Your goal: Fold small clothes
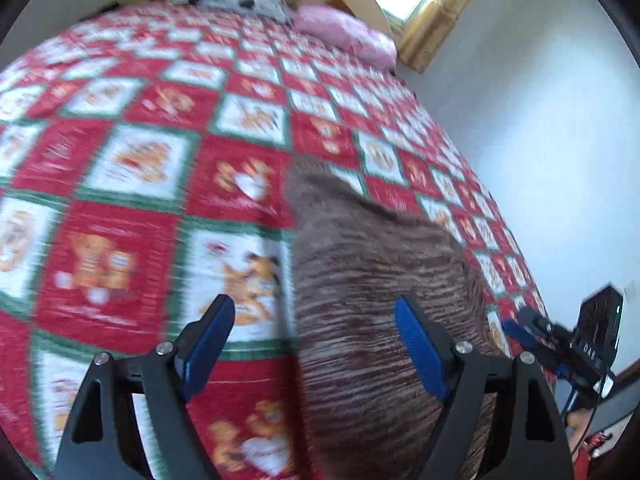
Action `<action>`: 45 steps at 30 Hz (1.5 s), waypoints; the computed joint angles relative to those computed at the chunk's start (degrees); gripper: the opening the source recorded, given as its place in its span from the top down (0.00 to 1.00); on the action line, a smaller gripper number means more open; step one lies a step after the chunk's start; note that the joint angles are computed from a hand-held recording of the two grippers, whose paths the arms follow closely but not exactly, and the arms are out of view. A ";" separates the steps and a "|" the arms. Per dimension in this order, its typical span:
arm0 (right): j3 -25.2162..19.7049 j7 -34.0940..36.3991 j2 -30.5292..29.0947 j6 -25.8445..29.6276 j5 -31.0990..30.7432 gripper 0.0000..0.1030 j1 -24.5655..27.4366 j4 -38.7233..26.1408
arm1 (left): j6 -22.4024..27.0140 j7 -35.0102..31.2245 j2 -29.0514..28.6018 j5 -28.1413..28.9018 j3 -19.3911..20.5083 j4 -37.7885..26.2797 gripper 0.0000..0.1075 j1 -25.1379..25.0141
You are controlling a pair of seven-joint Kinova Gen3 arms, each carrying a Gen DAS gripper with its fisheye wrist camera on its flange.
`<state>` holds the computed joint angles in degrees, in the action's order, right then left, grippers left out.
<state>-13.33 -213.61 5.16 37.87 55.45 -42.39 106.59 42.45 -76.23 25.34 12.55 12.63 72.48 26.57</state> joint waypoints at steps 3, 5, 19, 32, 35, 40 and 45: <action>-3.43 6.99 3.20 -3.90 -2.31 0.34 6.69 -2.57 | 2.03 2.30 2.57 -2.39 -1.25 -2.83 0.20 2.62; -8.37 11.65 6.58 -4.34 -3.08 0.34 11.99 -5.09 | 1.49 2.38 3.00 -3.75 -1.38 -3.49 0.20 3.62; 2.54 27.31 11.75 -3.96 -9.87 0.74 3.03 -11.76 | -3.06 -0.39 3.90 0.45 0.05 -1.67 0.47 2.33; 8.98 23.95 12.94 15.43 -1.13 0.80 -14.78 -21.95 | -13.69 3.54 -6.86 -6.85 -1.91 8.79 0.74 5.52; 7.72 23.26 13.19 18.95 1.99 0.80 -16.82 -24.48 | -15.82 2.84 -10.43 -6.74 -0.90 12.29 0.74 3.82; 6.24 23.25 13.76 20.17 4.50 0.80 -18.94 -27.98 | -18.86 1.15 -16.68 -3.46 0.26 19.00 0.74 -0.26; 6.19 25.07 15.92 20.11 4.98 0.81 -21.62 -32.61 | -19.75 -3.44 -23.17 2.12 -0.04 24.60 0.74 -4.60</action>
